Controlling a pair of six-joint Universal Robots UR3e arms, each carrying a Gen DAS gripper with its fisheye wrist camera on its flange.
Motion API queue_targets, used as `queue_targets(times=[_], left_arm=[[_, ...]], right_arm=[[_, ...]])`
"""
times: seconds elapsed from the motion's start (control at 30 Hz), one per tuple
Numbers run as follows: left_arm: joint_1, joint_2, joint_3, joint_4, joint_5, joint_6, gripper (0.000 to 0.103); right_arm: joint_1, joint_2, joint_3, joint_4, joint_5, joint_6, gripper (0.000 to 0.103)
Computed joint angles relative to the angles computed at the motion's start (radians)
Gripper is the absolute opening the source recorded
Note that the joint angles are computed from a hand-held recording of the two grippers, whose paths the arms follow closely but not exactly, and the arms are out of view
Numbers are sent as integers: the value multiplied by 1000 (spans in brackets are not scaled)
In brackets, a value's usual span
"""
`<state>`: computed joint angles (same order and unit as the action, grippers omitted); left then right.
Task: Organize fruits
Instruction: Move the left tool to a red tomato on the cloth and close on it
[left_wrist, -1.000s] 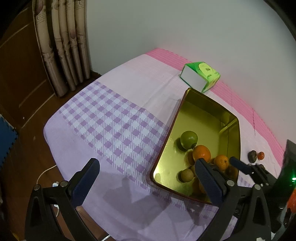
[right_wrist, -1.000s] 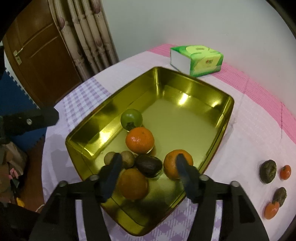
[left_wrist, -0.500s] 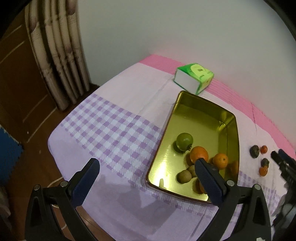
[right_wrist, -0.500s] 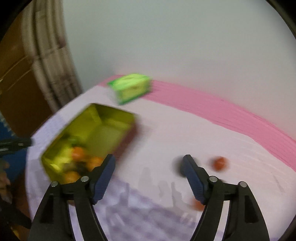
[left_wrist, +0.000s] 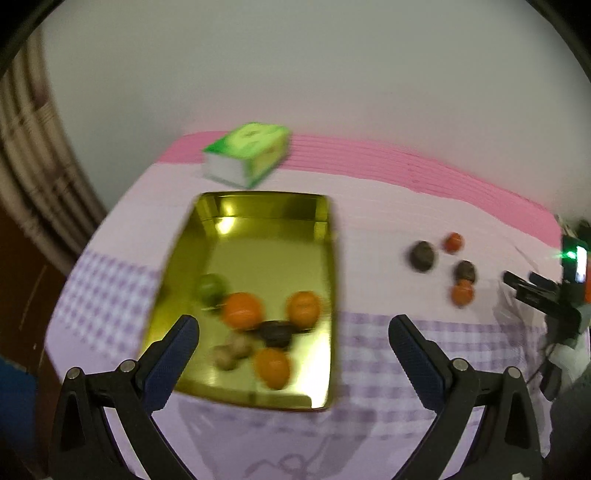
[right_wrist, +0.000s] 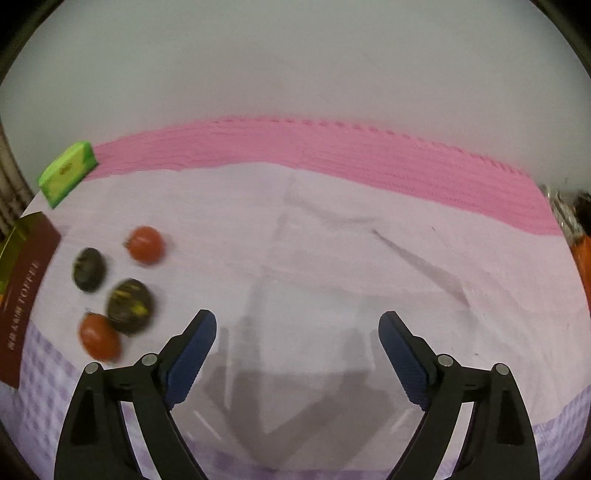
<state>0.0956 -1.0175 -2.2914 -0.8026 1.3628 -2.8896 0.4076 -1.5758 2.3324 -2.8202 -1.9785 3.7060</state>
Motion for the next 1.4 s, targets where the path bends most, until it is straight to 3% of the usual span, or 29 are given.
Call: queue_targets(times=[0.13, 0.3, 0.43, 0.63, 0.9, 1.4], left_arm=[[-234, -203, 52, 138, 91, -118, 102], [-415, -414, 150, 231, 137, -190, 102], [-495, -548, 221, 284, 154, -216, 102], [-567, -713, 356, 271, 157, -259, 100], [-607, -868, 488, 232, 125, -294, 72], [-637, -995, 612, 205, 139, -296, 37]], right_arm=[[-51, -18, 61, -56, 18, -51, 94], [-98, -42, 123, -106, 31, -107, 97], [-132, -38, 165, -164, 60, -150, 103], [-157, -60, 212, -212, 83, -167, 103], [-151, -64, 210, -204, 80, -162, 103], [-153, -63, 210, -205, 82, -163, 103]])
